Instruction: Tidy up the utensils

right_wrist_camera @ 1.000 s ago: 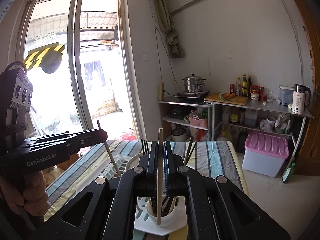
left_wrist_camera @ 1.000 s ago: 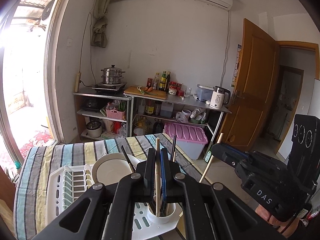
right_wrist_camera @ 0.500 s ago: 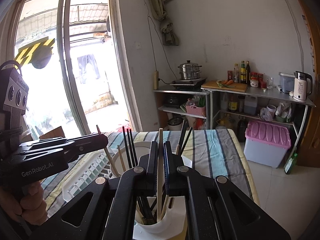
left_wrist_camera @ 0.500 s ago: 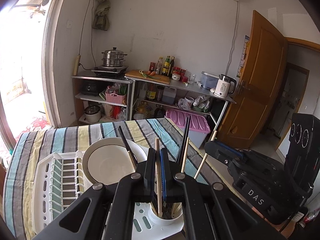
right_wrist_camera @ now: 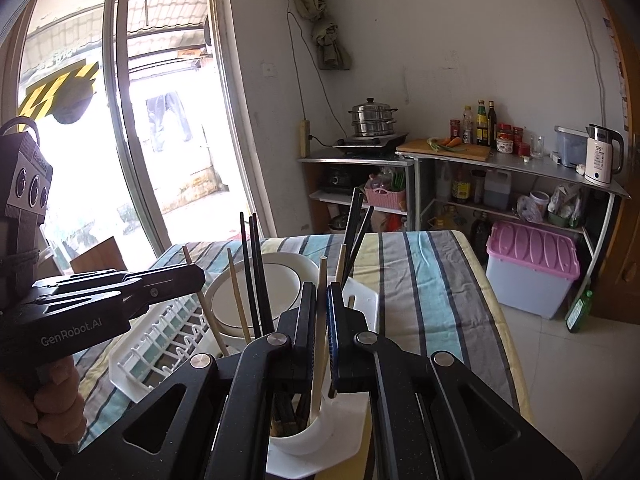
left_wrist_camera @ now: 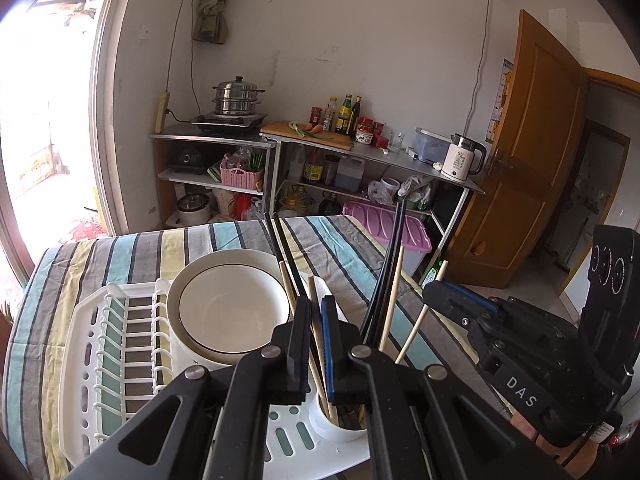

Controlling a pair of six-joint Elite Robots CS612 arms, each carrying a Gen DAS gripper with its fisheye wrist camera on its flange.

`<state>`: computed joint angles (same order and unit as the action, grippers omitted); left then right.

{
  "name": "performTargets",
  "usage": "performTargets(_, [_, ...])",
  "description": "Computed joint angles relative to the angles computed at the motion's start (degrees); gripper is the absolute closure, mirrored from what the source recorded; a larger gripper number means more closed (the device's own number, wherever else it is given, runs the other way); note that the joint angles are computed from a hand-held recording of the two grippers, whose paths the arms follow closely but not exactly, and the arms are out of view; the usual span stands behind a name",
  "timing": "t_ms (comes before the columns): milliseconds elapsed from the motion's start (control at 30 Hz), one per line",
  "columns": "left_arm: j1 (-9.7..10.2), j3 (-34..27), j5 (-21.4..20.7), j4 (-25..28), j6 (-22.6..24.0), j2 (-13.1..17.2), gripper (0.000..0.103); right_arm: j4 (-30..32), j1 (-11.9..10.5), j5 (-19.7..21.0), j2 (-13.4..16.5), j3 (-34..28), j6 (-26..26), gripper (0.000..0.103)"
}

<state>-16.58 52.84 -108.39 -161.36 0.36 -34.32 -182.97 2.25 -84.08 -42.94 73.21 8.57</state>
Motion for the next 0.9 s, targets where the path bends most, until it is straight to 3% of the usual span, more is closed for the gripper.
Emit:
performTargets(233, [0.04, 0.63, 0.07, -0.44, -0.04, -0.38, 0.097, 1.66, -0.06, 0.18, -0.35, 0.18, -0.47, 0.098])
performTargets(900, [-0.04, 7.55, -0.26, -4.67, 1.59, -3.75, 0.097, -1.49, 0.28, 0.73, -2.34, 4.18, -1.42, 0.094])
